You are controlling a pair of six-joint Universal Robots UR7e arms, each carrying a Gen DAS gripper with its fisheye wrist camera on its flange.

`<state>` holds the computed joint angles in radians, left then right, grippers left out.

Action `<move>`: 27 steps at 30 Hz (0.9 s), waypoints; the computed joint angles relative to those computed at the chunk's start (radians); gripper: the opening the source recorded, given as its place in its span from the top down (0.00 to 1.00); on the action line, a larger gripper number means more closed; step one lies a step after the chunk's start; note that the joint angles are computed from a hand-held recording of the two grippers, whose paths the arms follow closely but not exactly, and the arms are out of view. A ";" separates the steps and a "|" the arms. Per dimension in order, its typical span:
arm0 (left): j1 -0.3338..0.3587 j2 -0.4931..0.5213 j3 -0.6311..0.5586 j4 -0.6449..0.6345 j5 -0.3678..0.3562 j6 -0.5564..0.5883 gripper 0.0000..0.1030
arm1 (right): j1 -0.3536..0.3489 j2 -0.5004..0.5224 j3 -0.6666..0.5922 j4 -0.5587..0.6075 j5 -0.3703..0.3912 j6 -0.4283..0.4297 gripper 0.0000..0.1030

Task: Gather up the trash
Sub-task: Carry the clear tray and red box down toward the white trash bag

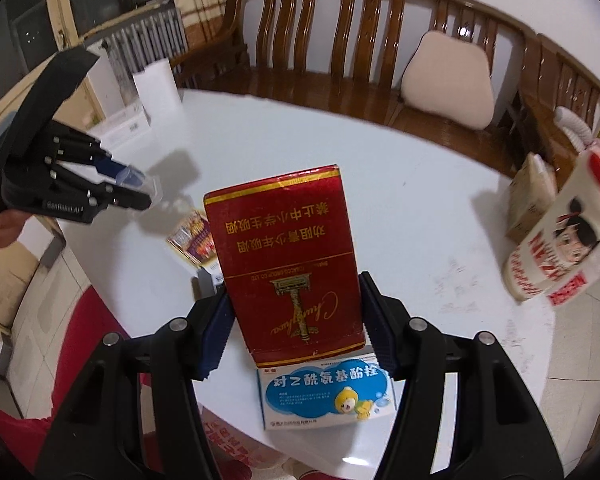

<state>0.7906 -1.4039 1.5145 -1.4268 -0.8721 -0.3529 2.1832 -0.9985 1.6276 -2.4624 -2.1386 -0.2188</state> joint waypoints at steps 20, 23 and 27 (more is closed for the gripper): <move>-0.245 -0.173 0.185 0.057 -0.067 -0.113 0.66 | 0.159 -0.152 0.161 -0.012 -0.043 0.061 0.43; -0.265 -0.193 0.227 0.035 -0.102 -0.127 0.66 | 0.174 -0.170 0.192 -0.016 -0.044 0.071 0.43; -0.294 -0.218 0.284 0.019 -0.128 -0.147 0.66 | 0.189 -0.193 0.233 -0.017 -0.035 0.095 0.43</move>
<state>0.4962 -1.6224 1.7989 -1.4077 -1.0006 -0.4998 2.3725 -1.1913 1.8604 -2.4793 -2.1734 -0.1238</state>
